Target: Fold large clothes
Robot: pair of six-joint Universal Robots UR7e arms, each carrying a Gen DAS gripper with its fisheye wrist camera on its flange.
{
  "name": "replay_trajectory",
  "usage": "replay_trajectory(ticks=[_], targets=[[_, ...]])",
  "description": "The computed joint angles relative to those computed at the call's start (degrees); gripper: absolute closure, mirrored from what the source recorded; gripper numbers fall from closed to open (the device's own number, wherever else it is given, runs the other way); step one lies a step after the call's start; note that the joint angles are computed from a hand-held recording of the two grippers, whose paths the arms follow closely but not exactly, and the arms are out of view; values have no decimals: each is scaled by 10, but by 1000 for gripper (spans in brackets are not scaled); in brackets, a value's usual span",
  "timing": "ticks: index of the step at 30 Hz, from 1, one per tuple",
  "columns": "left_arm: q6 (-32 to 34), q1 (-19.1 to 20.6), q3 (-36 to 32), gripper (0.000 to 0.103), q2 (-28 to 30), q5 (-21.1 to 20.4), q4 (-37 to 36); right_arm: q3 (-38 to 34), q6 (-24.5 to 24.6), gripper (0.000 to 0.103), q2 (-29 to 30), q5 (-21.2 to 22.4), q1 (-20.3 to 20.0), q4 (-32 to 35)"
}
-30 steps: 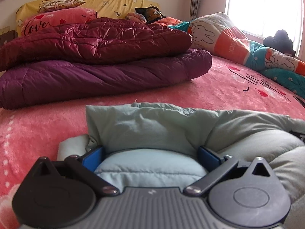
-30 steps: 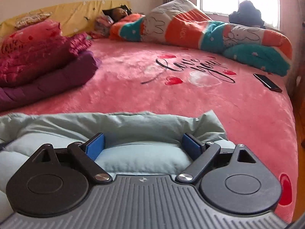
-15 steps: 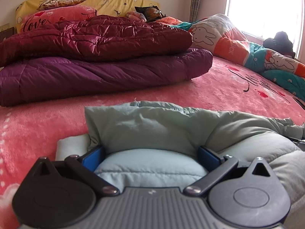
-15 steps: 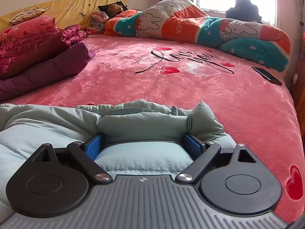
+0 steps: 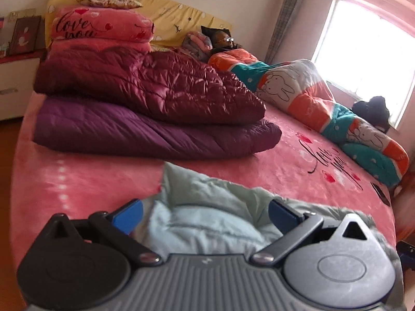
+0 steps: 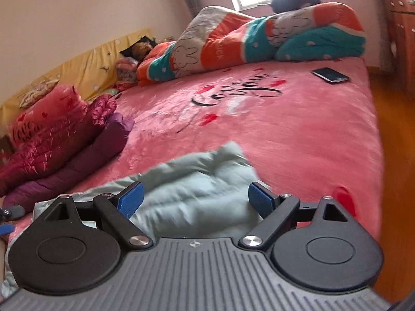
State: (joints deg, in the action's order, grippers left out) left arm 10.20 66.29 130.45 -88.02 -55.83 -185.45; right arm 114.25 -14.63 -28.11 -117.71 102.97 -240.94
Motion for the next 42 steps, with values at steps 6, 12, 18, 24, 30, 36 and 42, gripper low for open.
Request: replay_trajectory(ticks=[6,12,18,24,30,36,42], targets=[[22,-37,55,1,-87,53,50,79,93,0,-27,-35,-1,-29],[11,-78,102,1,-154,88,96,119,155,0,-27,-51,16,-40],[17,-120,136,1,-212,122,135,131,173,0,-26,-58,37,-26],[17,-152,153,1,-262,140,163,144,177,0,-22,-75,62,-12],[25,-165,158,1,-282,157,160,158,187,0,-30,-68,67,7],[31,-153,158,1,-271,159,143,168,220,0,-42,-45,57,33],[40,-110,143,1,-228,130,111,179,290,0,-49,2,23,56]])
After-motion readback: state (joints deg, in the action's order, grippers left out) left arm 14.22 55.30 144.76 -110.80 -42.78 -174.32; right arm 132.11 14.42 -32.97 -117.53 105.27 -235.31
